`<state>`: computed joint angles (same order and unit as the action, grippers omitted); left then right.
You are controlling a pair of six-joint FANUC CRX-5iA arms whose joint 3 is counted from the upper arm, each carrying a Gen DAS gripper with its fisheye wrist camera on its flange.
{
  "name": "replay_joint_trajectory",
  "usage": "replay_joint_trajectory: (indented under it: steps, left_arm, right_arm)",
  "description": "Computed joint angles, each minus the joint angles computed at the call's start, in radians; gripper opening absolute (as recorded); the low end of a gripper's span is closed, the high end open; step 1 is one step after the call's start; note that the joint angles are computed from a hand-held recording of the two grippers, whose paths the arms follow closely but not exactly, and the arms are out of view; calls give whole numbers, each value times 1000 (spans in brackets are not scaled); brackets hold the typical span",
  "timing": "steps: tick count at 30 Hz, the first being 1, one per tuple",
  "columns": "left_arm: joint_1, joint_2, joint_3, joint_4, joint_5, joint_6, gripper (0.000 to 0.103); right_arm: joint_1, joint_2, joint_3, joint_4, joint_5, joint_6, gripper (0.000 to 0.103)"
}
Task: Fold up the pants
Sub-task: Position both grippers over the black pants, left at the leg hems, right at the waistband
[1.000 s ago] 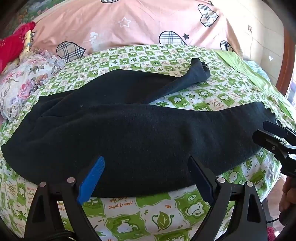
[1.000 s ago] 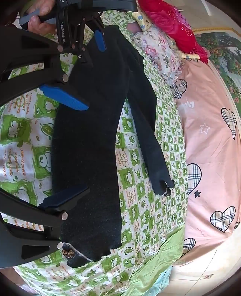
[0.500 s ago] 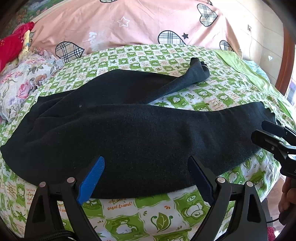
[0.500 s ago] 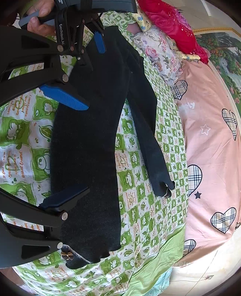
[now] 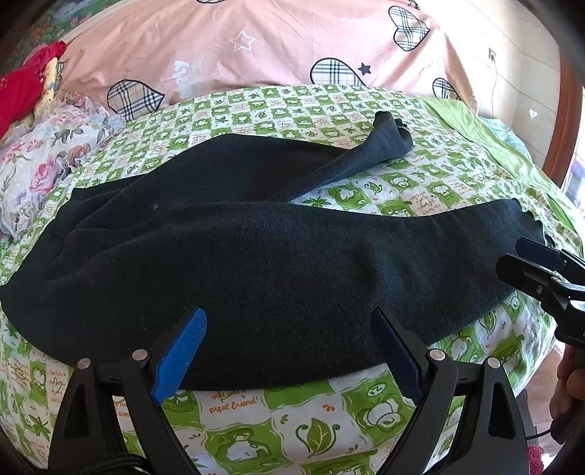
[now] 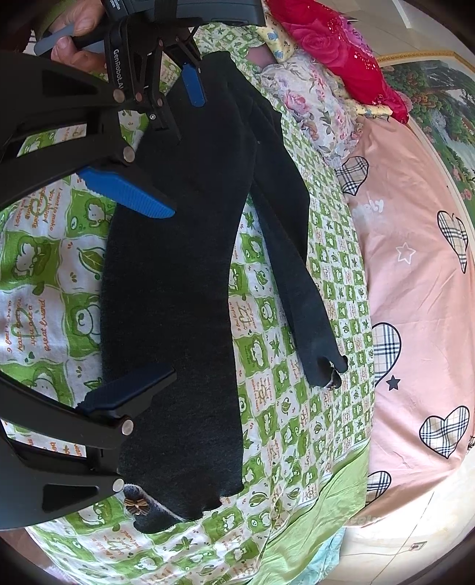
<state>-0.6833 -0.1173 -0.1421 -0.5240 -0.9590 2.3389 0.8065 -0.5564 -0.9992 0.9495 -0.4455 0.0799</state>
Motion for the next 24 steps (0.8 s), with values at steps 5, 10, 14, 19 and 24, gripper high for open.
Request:
replay_joint_trajectory:
  steps: [5, 10, 14, 19, 24]
  left_arm:
    - [3, -1, -4, 5, 7, -2, 92]
    - [14, -4, -9, 23, 18, -15, 92]
    - [20, -4, -12, 36, 24, -27, 92]
    - [27, -4, -16, 52, 31, -41, 92]
    - [38, -10, -17, 69, 39, -59, 92]
  right_arm:
    - [2, 3, 4, -6, -6, 4, 83]
    - [24, 7, 20, -51, -49, 53, 83]
    - [60, 21, 57, -127, -132, 139, 83]
    - [7, 12, 12, -29, -21, 27, 83]
    - [-13, 19, 12, -20, -3, 18, 83]
